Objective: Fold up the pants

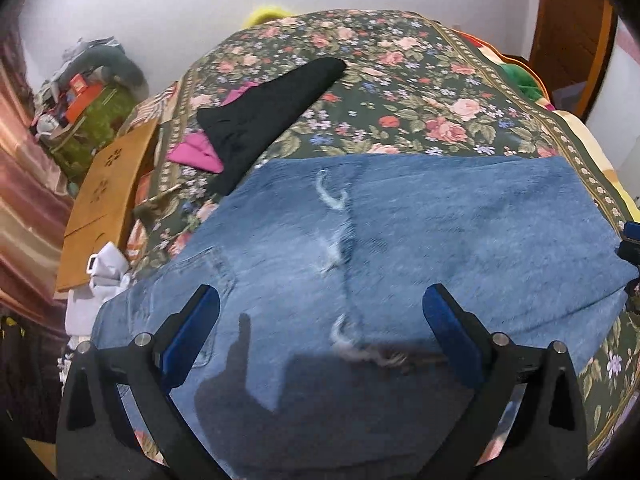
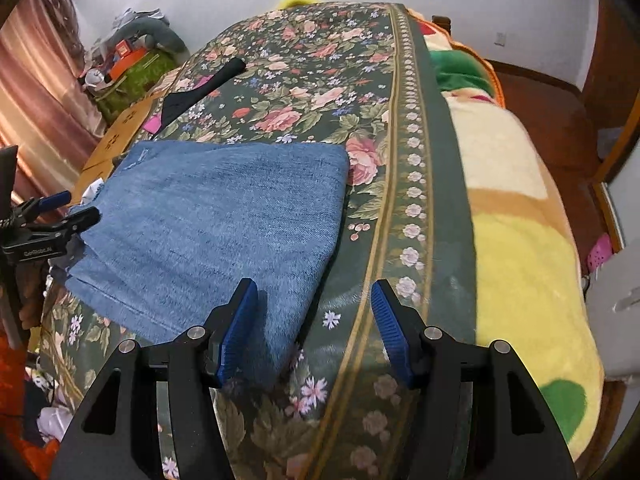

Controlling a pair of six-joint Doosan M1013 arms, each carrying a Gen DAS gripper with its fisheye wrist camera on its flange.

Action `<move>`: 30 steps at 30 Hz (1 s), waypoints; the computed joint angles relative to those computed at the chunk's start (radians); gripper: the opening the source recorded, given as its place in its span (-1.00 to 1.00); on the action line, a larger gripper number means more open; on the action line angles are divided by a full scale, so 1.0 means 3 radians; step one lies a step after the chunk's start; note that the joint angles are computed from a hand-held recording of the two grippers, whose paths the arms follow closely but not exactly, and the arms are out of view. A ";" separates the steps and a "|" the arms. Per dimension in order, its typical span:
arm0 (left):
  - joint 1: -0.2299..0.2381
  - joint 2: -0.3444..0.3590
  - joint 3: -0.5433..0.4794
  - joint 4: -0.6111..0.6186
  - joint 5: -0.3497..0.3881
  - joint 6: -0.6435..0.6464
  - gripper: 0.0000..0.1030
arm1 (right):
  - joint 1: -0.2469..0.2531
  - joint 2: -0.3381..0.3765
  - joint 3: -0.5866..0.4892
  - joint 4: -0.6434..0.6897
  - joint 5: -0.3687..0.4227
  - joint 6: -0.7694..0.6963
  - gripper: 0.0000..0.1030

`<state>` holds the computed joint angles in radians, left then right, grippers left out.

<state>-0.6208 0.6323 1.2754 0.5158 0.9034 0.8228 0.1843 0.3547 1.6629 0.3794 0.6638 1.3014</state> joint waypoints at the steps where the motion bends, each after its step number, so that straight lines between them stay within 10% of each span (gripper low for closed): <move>1: 0.0002 -0.0026 0.0034 0.0012 -0.0016 -0.0036 1.00 | 0.0013 -0.0010 0.0000 -0.0053 -0.0021 0.0038 0.07; 19: 0.0191 -0.0826 0.0973 0.0832 -0.0386 -0.1786 1.00 | 0.0448 -0.0042 -0.0323 0.0200 -0.0417 -0.0716 0.07; 30: 0.0617 -0.1128 0.1625 -0.0240 -0.1118 -0.1855 1.00 | 0.0747 0.0271 -0.0635 0.0311 -0.0204 -0.0987 0.07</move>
